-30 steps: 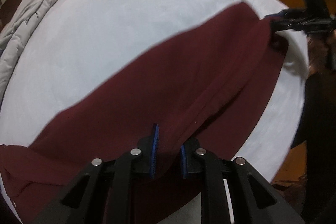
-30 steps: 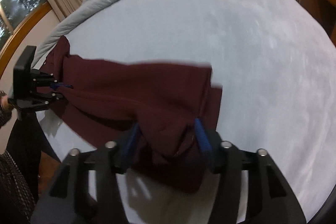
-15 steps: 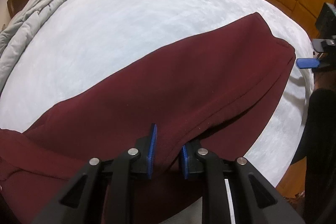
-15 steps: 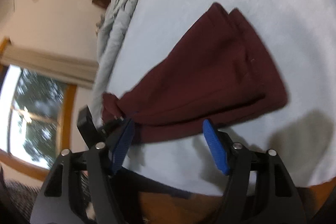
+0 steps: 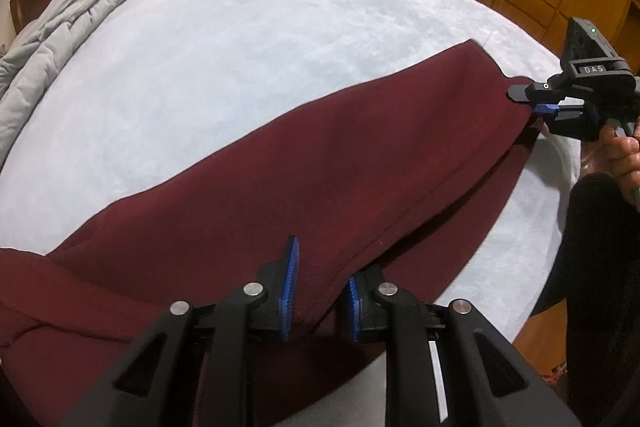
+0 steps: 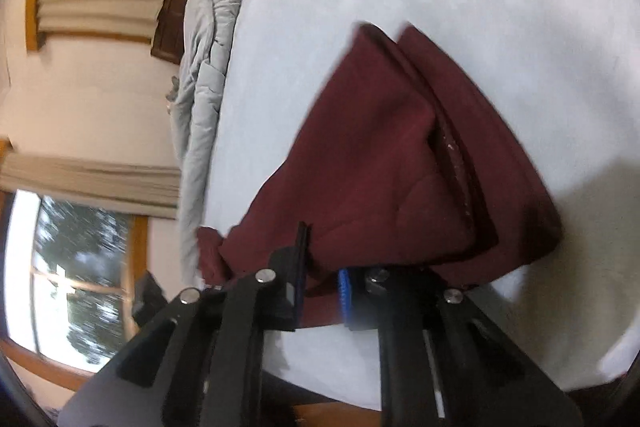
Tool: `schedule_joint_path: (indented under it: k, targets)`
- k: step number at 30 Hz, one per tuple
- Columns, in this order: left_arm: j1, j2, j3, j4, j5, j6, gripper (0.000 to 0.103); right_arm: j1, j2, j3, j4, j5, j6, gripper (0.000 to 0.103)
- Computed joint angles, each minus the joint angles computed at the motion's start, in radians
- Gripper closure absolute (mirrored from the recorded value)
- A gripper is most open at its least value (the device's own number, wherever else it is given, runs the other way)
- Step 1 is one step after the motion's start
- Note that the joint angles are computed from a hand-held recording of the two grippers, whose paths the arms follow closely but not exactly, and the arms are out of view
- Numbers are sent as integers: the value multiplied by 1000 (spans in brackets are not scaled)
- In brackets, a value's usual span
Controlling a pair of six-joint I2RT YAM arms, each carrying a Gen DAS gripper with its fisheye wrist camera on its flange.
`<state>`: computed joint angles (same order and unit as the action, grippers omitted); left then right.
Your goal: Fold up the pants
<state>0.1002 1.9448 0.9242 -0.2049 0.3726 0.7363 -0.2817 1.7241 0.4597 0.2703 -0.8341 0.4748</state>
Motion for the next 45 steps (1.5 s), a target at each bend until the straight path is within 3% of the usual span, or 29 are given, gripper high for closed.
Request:
schedule_joint_path:
  k: [4,6,9,11,12,13,16,17,18,21,22,24,29,32,34,38,45]
  targets:
    - [6,-46,-31,-31,30,6,82,10,-111,-16,-137,113,-39,93]
    - [-10,-48,-61,-23,22,7,81,25,-70,-6,-155,189,-49,93]
    - [-63,4,-126,118,-44,-28,81,61,56,7,-72,275,-49,92]
    - [-64,6,-146,165,-31,-56,79,85,38,7,-89,302,-50,91]
    - [-56,7,-136,150,-13,-70,77,99,12,8,-116,321,-68,86]
    - [-44,10,-119,120,11,-89,74,104,-17,-3,-126,317,-63,74]
    - [-13,3,-81,31,64,-121,53,102,-140,-41,-188,319,-56,48]
    - [-3,-5,-76,11,72,-128,42,122,-219,-48,-254,392,-44,46]
    - [18,-17,-68,-22,96,-134,39,160,-301,-56,-328,513,-18,43]
    - [128,-9,-1,-153,186,-109,38,290,-509,-79,-469,808,53,42]
    - [162,-6,27,-187,200,-110,37,347,-565,-84,-485,848,56,42]
    - [248,-10,50,-196,193,-125,26,449,-585,-72,-456,805,32,40]
    - [409,57,160,-160,50,-215,26,747,-230,111,-228,614,-21,38]
    - [479,137,263,-171,-25,-247,26,879,32,308,-169,517,-56,39]
    - [512,199,339,-201,-53,-265,26,934,178,456,-204,507,-101,39]
    - [569,309,496,-315,-9,-285,26,980,363,674,-277,487,-186,37]
    - [556,335,527,-343,34,-292,23,1004,550,928,-469,499,-328,40]
